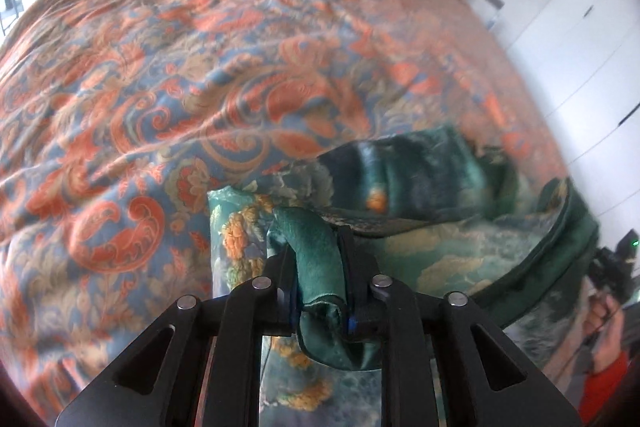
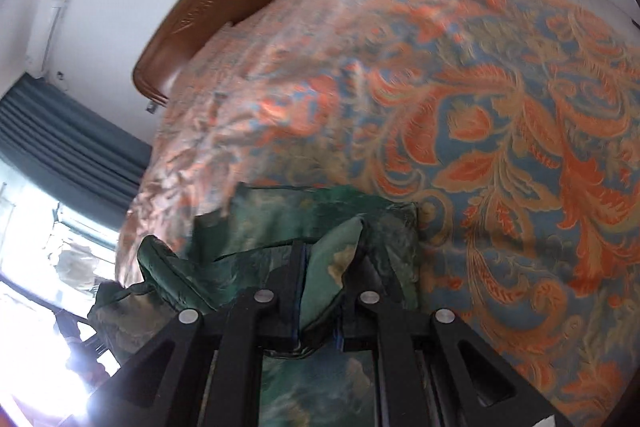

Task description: Fold large clothes

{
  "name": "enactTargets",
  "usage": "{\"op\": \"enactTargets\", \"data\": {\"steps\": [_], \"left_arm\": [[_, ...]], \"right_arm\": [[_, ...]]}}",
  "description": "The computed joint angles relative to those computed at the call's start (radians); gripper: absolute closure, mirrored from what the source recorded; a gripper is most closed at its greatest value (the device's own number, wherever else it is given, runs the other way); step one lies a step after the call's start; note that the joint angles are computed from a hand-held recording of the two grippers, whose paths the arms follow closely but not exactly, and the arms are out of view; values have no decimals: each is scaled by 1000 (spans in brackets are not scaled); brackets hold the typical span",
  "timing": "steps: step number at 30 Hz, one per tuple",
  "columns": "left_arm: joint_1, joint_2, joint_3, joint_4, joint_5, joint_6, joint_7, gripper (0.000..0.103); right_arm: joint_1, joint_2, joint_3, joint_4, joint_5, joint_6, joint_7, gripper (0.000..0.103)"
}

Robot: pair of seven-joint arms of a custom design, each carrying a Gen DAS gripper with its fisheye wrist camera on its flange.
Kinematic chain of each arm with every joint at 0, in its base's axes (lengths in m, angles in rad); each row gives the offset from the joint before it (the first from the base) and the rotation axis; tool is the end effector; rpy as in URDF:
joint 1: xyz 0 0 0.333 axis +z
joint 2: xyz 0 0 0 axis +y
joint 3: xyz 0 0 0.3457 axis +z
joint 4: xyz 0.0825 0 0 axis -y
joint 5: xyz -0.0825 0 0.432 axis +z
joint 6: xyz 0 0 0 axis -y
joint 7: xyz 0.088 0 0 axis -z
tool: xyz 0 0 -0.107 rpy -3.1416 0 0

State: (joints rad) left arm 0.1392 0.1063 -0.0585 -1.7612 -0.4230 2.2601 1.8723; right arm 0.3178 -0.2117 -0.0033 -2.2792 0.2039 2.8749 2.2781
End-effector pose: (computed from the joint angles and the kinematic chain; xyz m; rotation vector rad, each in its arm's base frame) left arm 0.6774 0.0455 0.5578 -2.0584 2.0847 -0.7976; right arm 0.5406 0.1637 0.5435 -1.1211 2.0428 -0.1135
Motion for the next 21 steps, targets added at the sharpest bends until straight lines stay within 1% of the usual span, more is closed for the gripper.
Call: {"op": "enactTargets", "data": {"steps": [2,3,4,5,6,7,8,9,10,11,12,13,15,16,17,18,19,20,21], "left_arm": [[0,11,-1,11,-5,-14,-4,77],[6,19,0,25,-26,-39,-1,75],[12,25,0,37,-47,-58,6,70],[21,28,0,51,-77,-85,19,58],[26,29,-1,57,-98,-98,30,49],[33,22,0,59,-123,-96,47,25],[28,3,3,45,-101,-47,38,3],[25,-6,4,37,-92,-13,34,0],[27,-20,6,31,-102,19,48,1],[31,-14,8,45,-115,8,58,1],[38,-10,12,63,-132,-18,66,1],[41,-10,13,67,-137,-24,71,1],[43,-25,13,46,-133,-21,113,1],[40,-34,12,29,-118,-18,140,1],[36,-39,11,13,-100,-15,164,1],[29,-46,9,-8,-68,-9,189,1],[21,-47,7,-22,-36,-7,200,1],[14,-42,5,-28,-6,-14,205,1],[7,-35,3,-32,22,-22,207,1]], "right_arm": [[-3,13,5,-13,3,36,19,89],[-5,12,8,-19,0,43,32,89],[-2,16,3,-17,9,43,34,88],[7,13,-4,-19,25,42,22,87],[23,12,-18,-14,54,34,-3,82],[39,8,-32,-10,89,26,-36,78],[52,-1,-40,-12,119,28,-64,70],[83,-6,-63,-11,181,43,-121,61],[111,-9,-83,-6,242,55,-172,56],[130,-17,-97,-5,291,59,-213,53],[145,-22,-108,-1,334,62,-249,43],[130,-30,-95,0,327,65,-241,35],[104,-48,-69,-10,297,96,-216,35],[102,-58,-68,-15,288,108,-212,35],[88,-64,-60,-19,262,107,-194,35],[41,-72,-23,-23,187,93,-142,35],[-27,-79,29,-21,79,56,-79,35],[-81,-82,71,-6,-48,-13,-24,35],[-101,-76,89,15,-129,-82,-13,35]]}}
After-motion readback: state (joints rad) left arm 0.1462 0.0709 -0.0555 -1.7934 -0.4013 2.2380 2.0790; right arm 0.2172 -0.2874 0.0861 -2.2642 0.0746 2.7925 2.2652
